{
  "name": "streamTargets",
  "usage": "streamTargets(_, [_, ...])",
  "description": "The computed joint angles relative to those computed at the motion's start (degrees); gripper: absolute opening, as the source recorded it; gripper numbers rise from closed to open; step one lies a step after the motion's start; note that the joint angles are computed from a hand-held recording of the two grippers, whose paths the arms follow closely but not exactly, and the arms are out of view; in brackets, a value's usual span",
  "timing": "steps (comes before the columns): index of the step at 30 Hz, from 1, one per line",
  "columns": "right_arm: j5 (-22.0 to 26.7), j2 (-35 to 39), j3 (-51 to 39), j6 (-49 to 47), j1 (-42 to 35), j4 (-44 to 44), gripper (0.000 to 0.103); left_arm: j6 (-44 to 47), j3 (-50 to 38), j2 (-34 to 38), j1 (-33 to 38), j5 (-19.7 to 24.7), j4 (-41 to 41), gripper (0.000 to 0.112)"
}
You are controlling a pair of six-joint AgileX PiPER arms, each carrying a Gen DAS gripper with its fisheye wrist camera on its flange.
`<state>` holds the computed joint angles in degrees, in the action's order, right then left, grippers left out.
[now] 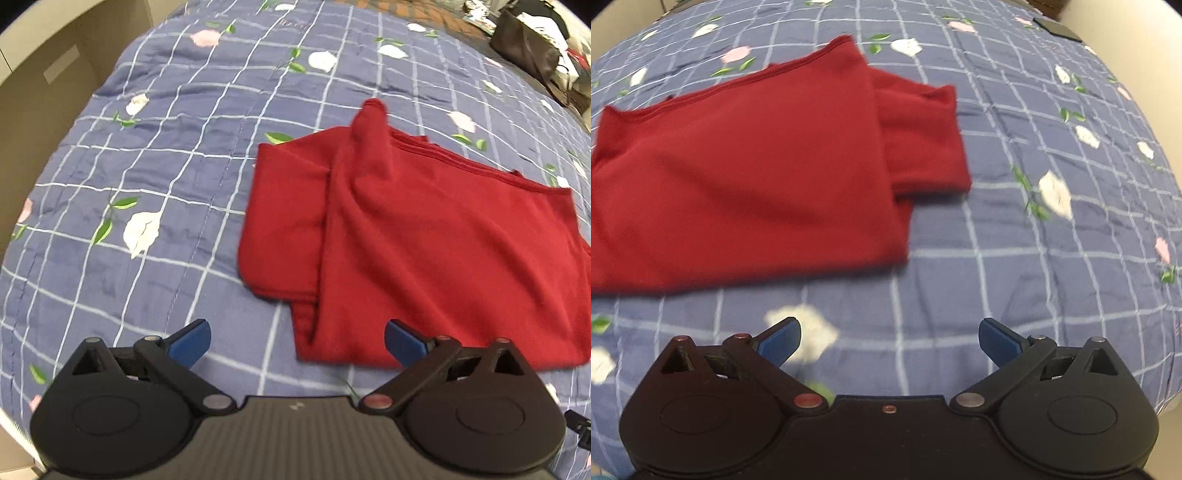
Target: Fold small clothes
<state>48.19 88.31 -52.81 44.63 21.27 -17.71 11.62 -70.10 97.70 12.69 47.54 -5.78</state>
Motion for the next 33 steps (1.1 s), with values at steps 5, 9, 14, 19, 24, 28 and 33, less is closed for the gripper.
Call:
streamTargets(5, [1.48,-7.04,3.66,2.93,4.08,2.06,0.102,-2.63,6.85,-10.16,-2.19,1.52,-0.05,0.102])
streamTargets(9, [2.67,-13.06,5.92,4.76,6.46,4.00,0.102,-6.32,11.54,-17.88,-4.42,3.97,1.45,0.102])
streamTargets(14, [3.92,-18.99,7.17,-1.44,6.97,7.09,0.102,-10.90,17.60,-27.64,-7.02,6.55,3.15,0.102])
streamTargets(19, [5.31,-24.60,8.11,-3.00,7.78,5.82,0.102,-12.84,20.90,-35.12,-7.99,10.64,3.32,0.102])
streamTargets(24, [6.35,-28.82,8.80,-4.82,7.51,6.92,0.102,-16.59,21.29,-38.95,-10.94,13.21,6.27,0.102])
streamTargets(28, [7.50,-30.56,8.69,-6.37,7.14,8.51,0.102,-18.12,20.24,-39.87,-12.14,15.23,8.04,0.102])
streamTargets(33, [8.07,-31.91,8.90,-6.16,6.94,9.43,0.102,-17.01,19.14,-40.44,-12.11,16.70,8.39,0.102])
